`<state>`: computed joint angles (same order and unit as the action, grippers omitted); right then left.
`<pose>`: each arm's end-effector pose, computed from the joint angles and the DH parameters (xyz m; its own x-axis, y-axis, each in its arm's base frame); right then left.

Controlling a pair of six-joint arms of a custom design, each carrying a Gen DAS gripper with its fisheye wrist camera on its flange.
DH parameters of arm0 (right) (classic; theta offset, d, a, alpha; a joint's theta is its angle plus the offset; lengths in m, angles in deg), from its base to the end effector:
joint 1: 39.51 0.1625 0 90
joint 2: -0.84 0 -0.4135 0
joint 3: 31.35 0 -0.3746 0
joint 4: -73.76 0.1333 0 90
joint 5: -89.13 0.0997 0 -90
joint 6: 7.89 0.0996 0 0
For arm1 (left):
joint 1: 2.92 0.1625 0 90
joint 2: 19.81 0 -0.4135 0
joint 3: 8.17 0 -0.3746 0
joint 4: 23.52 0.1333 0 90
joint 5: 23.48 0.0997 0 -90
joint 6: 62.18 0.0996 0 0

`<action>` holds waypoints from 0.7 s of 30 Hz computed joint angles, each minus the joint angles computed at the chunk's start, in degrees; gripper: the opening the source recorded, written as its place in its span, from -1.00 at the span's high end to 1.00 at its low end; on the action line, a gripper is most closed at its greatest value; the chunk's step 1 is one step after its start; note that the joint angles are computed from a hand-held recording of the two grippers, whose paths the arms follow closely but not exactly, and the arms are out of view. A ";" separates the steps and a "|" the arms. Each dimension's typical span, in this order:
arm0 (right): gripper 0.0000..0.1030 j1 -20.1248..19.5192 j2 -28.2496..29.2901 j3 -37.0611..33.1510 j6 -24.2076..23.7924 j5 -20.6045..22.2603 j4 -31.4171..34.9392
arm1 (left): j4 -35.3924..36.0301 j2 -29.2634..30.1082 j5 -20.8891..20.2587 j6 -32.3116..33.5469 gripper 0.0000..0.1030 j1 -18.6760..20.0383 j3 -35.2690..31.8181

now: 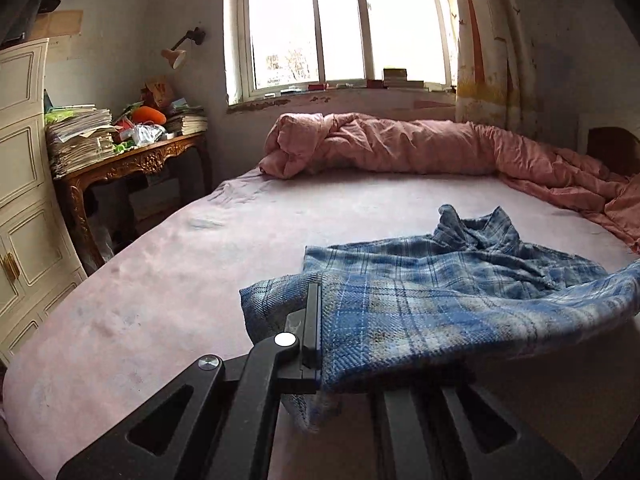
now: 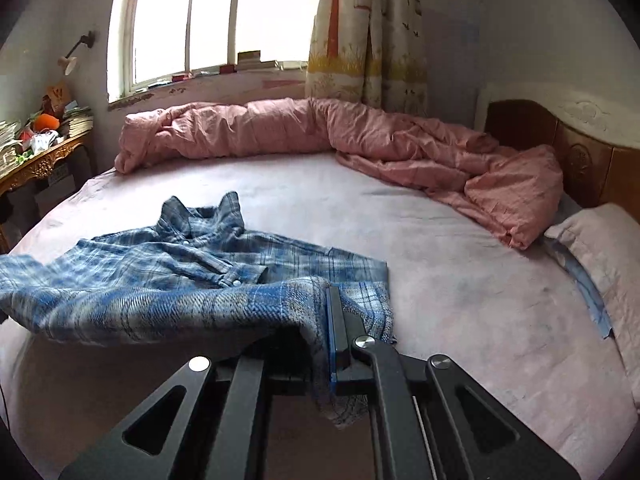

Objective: Fold large clothes

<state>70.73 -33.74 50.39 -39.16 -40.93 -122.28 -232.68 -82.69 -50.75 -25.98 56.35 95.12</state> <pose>0.3112 -0.6440 0.1685 -0.6839 -0.0362 0.7287 -0.6245 0.5454 -0.5591 -0.0842 -0.5758 0.3766 -0.6184 -0.3167 -0.7192 0.5762 0.4396 -0.6890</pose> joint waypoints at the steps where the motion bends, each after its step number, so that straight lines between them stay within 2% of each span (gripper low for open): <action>1: 0.89 -0.65 0.56 -1.51 1.20 0.68 2.16 | 3.01 1.01 1.23 -0.88 0.93 0.56 -1.81; 3: 0.89 -1.76 2.16 -5.59 4.31 1.53 7.45 | 8.68 3.78 4.27 -1.48 0.93 1.65 -6.30; 5: 0.89 -2.36 3.89 -10.07 7.12 1.47 12.51 | 10.31 7.35 6.37 1.47 0.93 2.59 -11.64; 7: 0.89 -2.62 7.30 -17.21 7.88 -0.58 17.51 | 10.17 10.91 6.66 5.74 0.93 3.46 -17.37; 8: 0.89 -2.58 8.75 -19.63 7.64 -1.43 18.76 | 12.38 12.29 6.84 5.52 0.93 3.97 -20.11; 12: 0.89 -3.64 14.54 -32.46 11.53 -2.49 29.42 | 28.69 16.25 6.09 -4.59 0.93 6.83 -30.24; 14: 0.89 -4.26 17.92 -38.81 12.46 -2.65 33.10 | 32.40 18.79 5.34 -5.86 0.93 8.22 -34.80; 16: 0.89 -4.94 22.07 -45.66 12.27 -2.75 34.97 | 33.13 21.29 4.48 -4.78 0.93 9.34 -38.60; 18: 0.89 -5.58 24.94 -49.80 11.45 -2.22 34.90 | 30.62 23.69 3.29 -1.53 0.93 10.27 -41.49; 21: 0.89 -6.38 30.55 -58.17 5.96 -2.21 35.12 | 24.71 25.92 -0.65 2.61 0.93 11.86 -42.96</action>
<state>64.36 -3.18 -7.78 -33.20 -43.13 -87.16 -207.97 -56.77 -51.40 -23.37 68.22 52.16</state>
